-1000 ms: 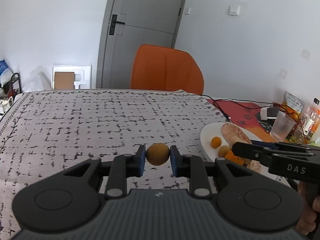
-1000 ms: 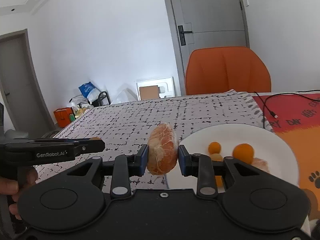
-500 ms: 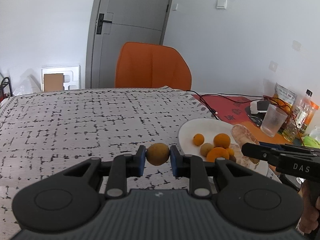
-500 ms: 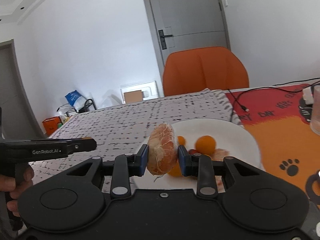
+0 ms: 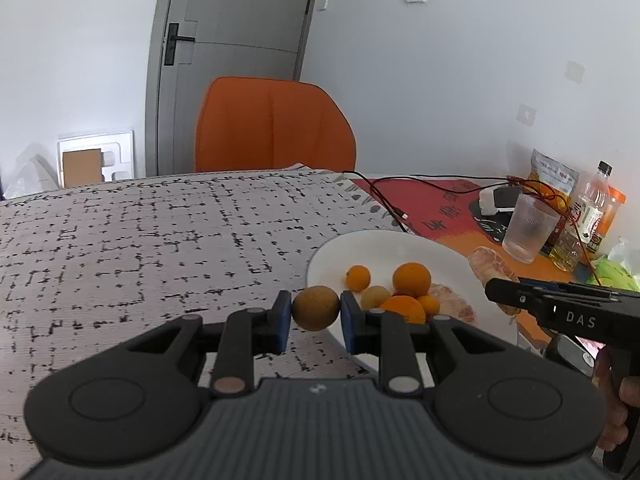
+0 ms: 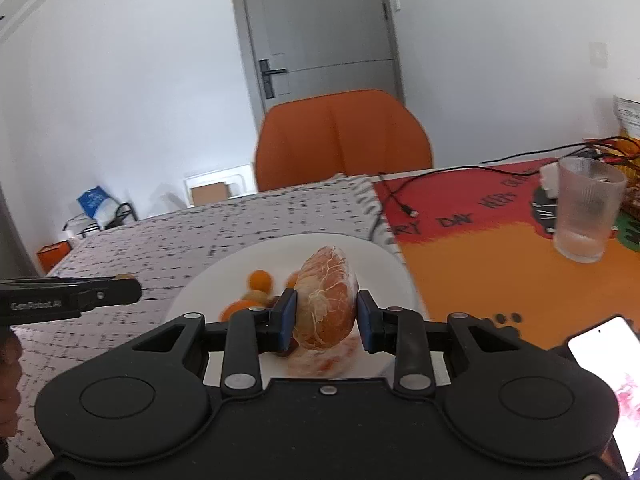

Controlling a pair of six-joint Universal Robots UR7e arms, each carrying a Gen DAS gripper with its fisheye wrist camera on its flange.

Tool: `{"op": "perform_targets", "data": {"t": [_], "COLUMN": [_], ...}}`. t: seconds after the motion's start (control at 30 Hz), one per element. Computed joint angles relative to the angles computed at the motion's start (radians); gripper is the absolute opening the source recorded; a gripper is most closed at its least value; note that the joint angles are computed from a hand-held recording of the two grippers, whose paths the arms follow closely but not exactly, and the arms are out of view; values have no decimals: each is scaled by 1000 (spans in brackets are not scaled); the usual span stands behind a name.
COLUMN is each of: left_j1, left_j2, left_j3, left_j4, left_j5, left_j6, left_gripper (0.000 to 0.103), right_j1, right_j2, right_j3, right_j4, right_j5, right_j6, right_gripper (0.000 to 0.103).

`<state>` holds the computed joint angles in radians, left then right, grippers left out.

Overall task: Organize fruits
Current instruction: 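Carry the brown fruit and pomelo segment over the white plate, then open both tools to release the fruits onto the plate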

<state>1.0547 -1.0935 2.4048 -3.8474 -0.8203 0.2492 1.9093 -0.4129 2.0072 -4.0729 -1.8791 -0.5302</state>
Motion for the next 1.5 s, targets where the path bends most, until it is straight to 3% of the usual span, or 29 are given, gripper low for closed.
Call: {"op": "perform_targets", "data": {"t": [0.3,0.43,0.9,1.17,1.5], "left_j1": [2,1,-12,-26,-57], "left_j2": [35,47,34,-19,-84], "left_j3": [-28,-37,-20,29,100], "left_j4": [20,22,36,26,-5], "left_j5": [-18,-25,-10,36,75], "left_j6": [4,7,4,-8,-19], "left_gripper": [24,24,29,43,82], "right_j1": [-16,-20,-3,13,49], "right_j2": [4,0,-11,2,18], "right_j3": [-13,-3,48,53,52], "right_j4": [-24,-44,-13,-9,-7], "right_j5": [-39,-20,33,41,28], "right_j6": [-7,-22,13,40,66], "right_gripper": [33,46,51,58,70]}}
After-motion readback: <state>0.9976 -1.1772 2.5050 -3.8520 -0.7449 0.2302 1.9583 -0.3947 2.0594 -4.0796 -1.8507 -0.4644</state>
